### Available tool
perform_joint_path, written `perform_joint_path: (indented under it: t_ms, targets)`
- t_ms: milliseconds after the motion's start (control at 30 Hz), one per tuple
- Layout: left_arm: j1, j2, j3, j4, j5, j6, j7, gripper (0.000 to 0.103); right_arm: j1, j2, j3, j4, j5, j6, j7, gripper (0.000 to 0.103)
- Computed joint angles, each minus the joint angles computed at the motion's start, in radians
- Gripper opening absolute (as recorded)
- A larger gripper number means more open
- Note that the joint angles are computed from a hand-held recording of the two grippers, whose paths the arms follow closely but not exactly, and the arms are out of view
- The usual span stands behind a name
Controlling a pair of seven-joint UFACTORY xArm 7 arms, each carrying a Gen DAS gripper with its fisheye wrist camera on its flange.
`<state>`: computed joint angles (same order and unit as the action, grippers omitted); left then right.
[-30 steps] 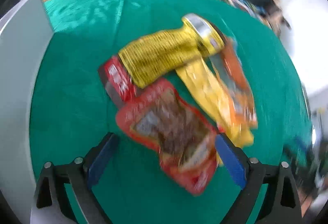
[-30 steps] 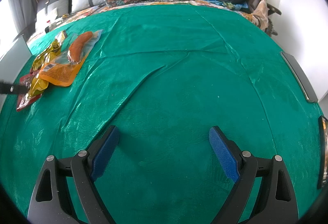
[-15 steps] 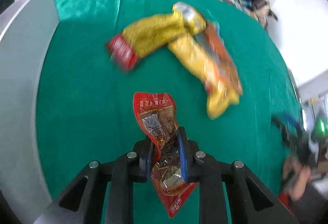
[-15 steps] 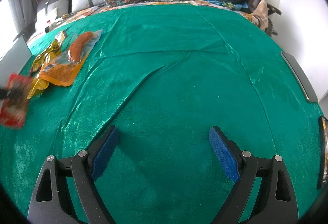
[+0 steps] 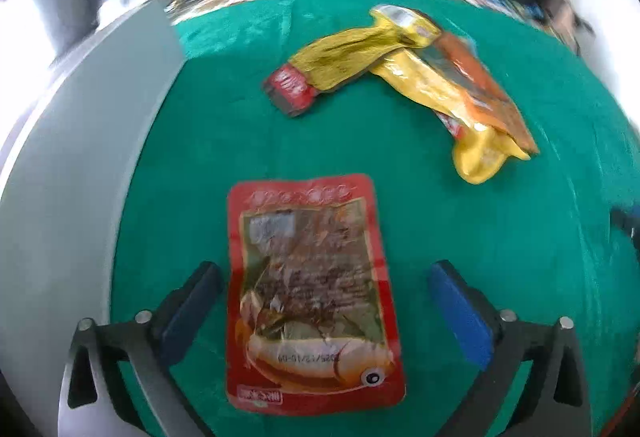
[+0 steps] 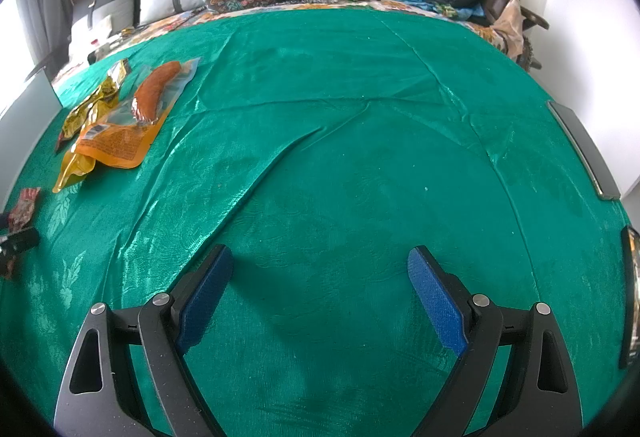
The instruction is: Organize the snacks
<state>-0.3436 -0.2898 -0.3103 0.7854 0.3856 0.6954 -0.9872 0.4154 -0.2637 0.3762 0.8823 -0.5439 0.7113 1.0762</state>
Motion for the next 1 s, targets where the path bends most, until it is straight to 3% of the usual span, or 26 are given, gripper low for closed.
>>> perform_joint_path:
  t_ms: [33, 100, 267, 400, 1000]
  targets:
    - [0.036, -0.025, -0.031, -0.022, 0.013, -0.002, -0.047, 0.103, 0.0, -0.001, -0.001, 0.0, 0.001, 0.0, -0.001, 0.092]
    - [0.027, -0.041, -0.021, -0.049, 0.058, -0.026, -0.091, 0.103, 0.0, -0.001, 0.0, 0.0, 0.0, 0.0, 0.0, 0.092]
    - [0.032, -0.104, -0.03, -0.114, 0.076, -0.065, -0.096, 0.103, 0.0, 0.0, 0.0, 0.001, -0.001, 0.001, 0.0, 0.092]
    - [0.062, -0.052, -0.075, -0.076, 0.123, -0.066, -0.164, 0.103, 0.001, 0.0, 0.0, 0.001, -0.001, 0.001, 0.001, 0.092]
    - [0.036, -0.046, -0.048, -0.072, 0.142, -0.064, -0.177, 0.103, 0.001, 0.001, 0.0, 0.001, -0.002, 0.001, 0.002, 0.092]
